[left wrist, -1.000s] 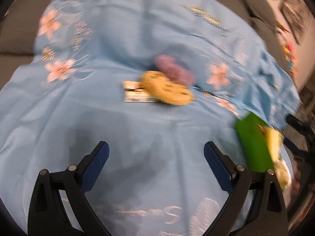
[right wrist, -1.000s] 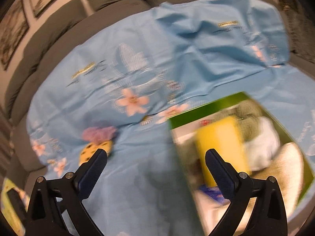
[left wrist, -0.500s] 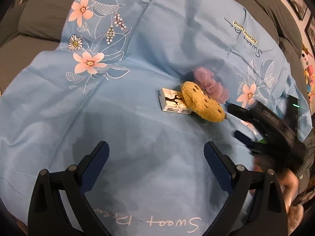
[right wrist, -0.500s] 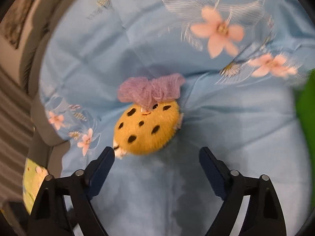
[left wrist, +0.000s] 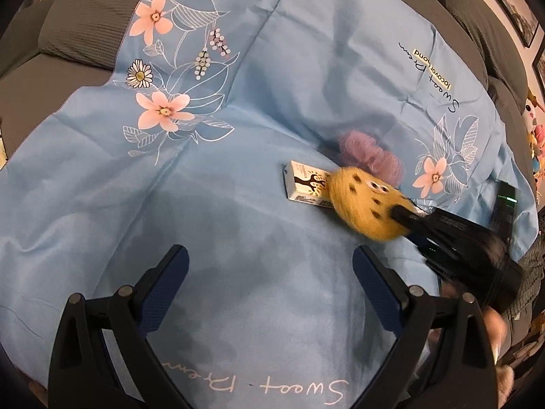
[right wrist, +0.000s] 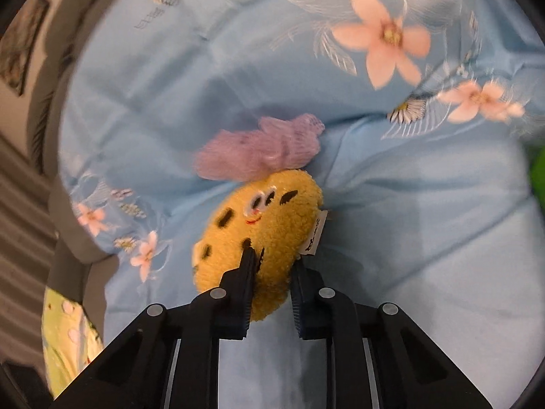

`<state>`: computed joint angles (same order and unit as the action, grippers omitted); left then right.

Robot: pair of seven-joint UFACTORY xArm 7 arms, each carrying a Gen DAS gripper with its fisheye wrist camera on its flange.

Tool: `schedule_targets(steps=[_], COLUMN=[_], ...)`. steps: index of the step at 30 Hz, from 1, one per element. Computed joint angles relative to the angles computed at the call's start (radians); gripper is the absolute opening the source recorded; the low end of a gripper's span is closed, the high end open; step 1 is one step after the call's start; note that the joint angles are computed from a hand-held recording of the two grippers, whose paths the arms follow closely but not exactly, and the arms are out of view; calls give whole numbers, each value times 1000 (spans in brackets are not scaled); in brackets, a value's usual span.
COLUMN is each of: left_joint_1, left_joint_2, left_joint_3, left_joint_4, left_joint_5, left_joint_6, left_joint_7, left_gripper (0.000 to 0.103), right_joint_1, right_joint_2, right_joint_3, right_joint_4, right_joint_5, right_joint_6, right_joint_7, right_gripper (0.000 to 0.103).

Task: Organize soft objects
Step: 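Close the right gripper on the yellow cookie plush and lift it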

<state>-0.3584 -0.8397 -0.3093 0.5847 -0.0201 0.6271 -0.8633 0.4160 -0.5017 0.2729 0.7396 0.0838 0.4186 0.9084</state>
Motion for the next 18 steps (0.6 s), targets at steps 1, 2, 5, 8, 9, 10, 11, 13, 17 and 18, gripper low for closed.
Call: schedule_targets(steps=[1, 2, 5, 8, 9, 10, 11, 13, 17, 18], left_joint_1=[1, 0, -10, -25, -31, -36, -43, -53, -78, -83], left_joint_2=[0, 1, 8, 15, 19, 22, 27, 38, 75, 86], left_joint_3=[-2, -2, 0, 2, 0, -2, -4, -12, -34, -38], left_joint_4=[0, -1, -2, -6, -6, -5, -3, 0, 8, 9], left_joint_5=[2, 2, -5, -14, -15, -17, -18, -18, -11, -9], left_joint_6=[1, 2, 4, -1, -3, -4, -4, -6, -23, -29], left_joint_7=[-2, -1, 0, 4, 7, 9, 12, 15, 29, 30], left_gripper=[96, 96, 96, 96, 96, 96, 96, 96, 96, 96], right_joint_1=[14, 27, 68, 99, 108, 112, 105, 73, 30, 21], right_joint_2=[-40, -71, -172, -264, -295, -325, -342, -356, -361, -368], right_joint_3=[-4, -9, -14, -12, -10, -4, 6, 36, 42, 41], right_joint_4=[-7, -11, -27, -53, -70, -83, -86, -69, -41, -41], right_joint_5=[5, 12, 40, 70, 83, 88, 82, 45, 17, 13], right_joint_6=[22, 42, 141, 253, 273, 304, 337, 432, 568, 585], right_joint_7=[-7, -16, -36, -51, -54, -53, -52, -48, -49, -49], right_gripper=[21, 20, 20, 20, 20, 20, 20, 20, 34, 55])
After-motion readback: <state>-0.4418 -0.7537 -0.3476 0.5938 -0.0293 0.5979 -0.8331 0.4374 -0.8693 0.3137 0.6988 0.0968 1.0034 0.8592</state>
